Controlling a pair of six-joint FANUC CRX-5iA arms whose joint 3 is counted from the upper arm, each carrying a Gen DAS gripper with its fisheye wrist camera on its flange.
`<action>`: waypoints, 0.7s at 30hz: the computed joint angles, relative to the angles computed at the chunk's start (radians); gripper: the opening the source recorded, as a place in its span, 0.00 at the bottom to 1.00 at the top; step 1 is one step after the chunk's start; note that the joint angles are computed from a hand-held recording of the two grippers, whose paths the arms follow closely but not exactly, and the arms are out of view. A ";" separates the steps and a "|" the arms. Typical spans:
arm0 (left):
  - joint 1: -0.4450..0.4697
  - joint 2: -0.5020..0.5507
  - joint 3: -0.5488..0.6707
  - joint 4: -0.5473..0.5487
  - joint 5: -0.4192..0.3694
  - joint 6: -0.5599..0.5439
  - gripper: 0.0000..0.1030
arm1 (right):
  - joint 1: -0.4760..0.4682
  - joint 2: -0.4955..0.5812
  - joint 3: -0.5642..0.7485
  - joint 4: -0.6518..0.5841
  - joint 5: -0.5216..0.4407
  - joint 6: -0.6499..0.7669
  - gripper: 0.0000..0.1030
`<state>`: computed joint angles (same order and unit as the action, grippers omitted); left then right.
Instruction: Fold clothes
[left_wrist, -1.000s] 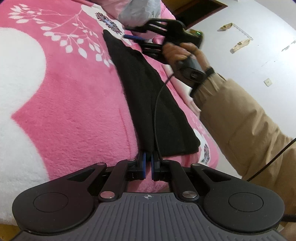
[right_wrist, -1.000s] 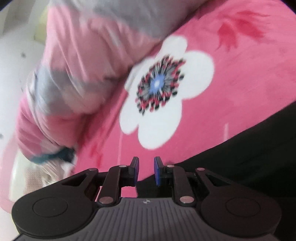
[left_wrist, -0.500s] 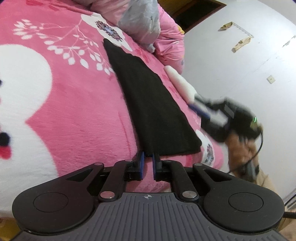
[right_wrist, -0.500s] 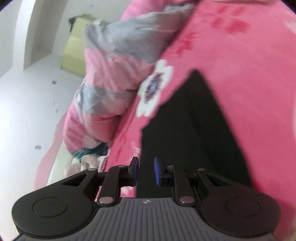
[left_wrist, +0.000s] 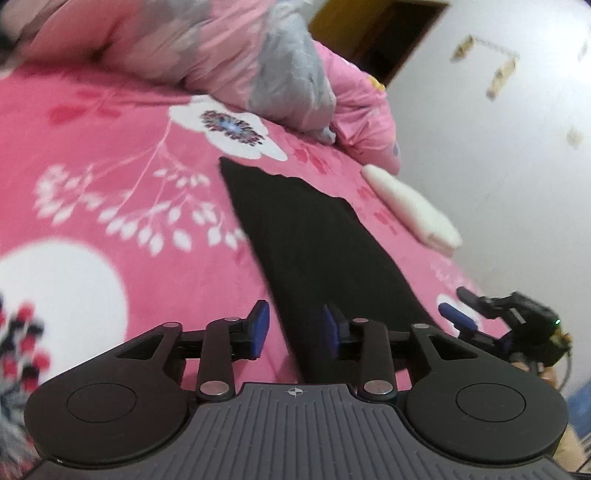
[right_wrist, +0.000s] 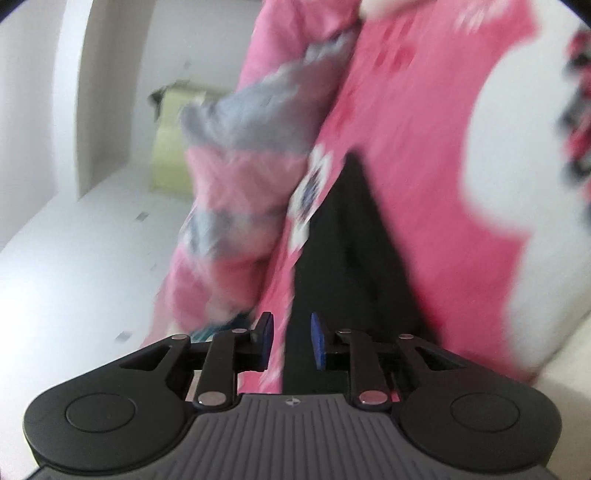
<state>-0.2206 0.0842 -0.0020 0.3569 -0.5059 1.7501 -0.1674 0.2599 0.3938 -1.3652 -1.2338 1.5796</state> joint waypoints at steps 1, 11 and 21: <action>-0.002 0.021 0.035 -0.027 -0.025 0.012 0.34 | -0.008 0.012 -0.008 -0.030 -0.022 -0.015 0.28; -0.026 0.110 0.199 -0.184 -0.113 0.077 0.34 | 0.049 -0.074 -0.026 0.165 0.108 0.012 0.40; -0.072 0.172 0.306 -0.323 -0.176 0.153 0.39 | 0.441 -0.201 -0.187 0.834 0.574 0.092 0.40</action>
